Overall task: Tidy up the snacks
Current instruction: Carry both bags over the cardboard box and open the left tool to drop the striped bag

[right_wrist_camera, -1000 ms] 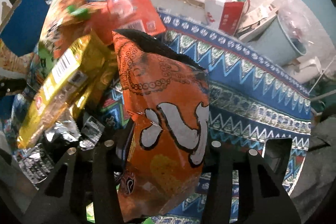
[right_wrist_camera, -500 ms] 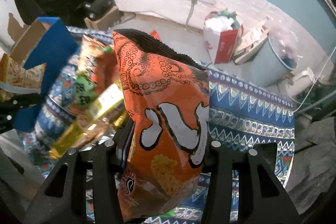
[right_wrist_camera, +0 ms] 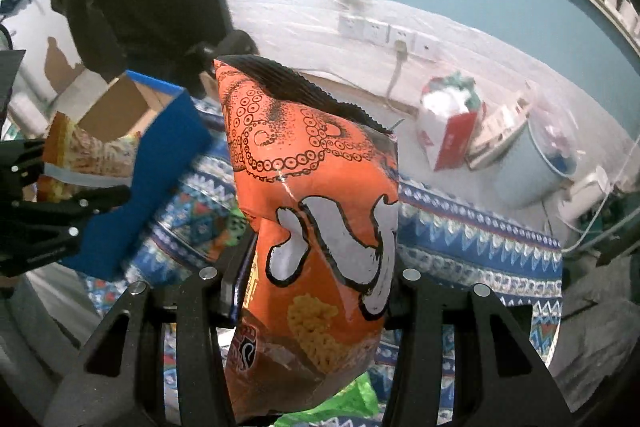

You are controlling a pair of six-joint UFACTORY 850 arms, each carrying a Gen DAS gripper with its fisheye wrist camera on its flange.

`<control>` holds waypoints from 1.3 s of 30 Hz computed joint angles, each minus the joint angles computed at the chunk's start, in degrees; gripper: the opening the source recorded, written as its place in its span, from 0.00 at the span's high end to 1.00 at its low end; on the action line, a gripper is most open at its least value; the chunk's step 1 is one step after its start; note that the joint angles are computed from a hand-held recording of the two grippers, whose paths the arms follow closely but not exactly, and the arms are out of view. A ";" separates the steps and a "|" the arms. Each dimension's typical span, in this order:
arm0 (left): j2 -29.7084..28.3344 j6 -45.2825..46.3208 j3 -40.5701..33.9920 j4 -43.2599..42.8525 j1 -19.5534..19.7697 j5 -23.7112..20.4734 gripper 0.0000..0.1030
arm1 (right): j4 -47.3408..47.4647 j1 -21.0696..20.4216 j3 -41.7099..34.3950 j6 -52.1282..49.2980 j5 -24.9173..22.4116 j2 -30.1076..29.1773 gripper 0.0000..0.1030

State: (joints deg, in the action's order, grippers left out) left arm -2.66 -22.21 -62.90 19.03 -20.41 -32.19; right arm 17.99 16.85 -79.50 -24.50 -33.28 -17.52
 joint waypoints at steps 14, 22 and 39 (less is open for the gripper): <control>4.04 0.21 2.69 -0.01 4.80 1.68 0.66 | 1.69 5.05 -7.16 0.42 -1.79 -4.32 0.55; 5.66 -0.21 5.08 0.51 9.15 2.07 0.66 | 2.81 8.18 -12.05 0.70 -3.43 -8.12 0.55; 8.18 3.48 10.16 -5.18 18.95 0.74 0.65 | 2.71 15.47 -24.60 3.33 -9.51 -18.13 0.55</control>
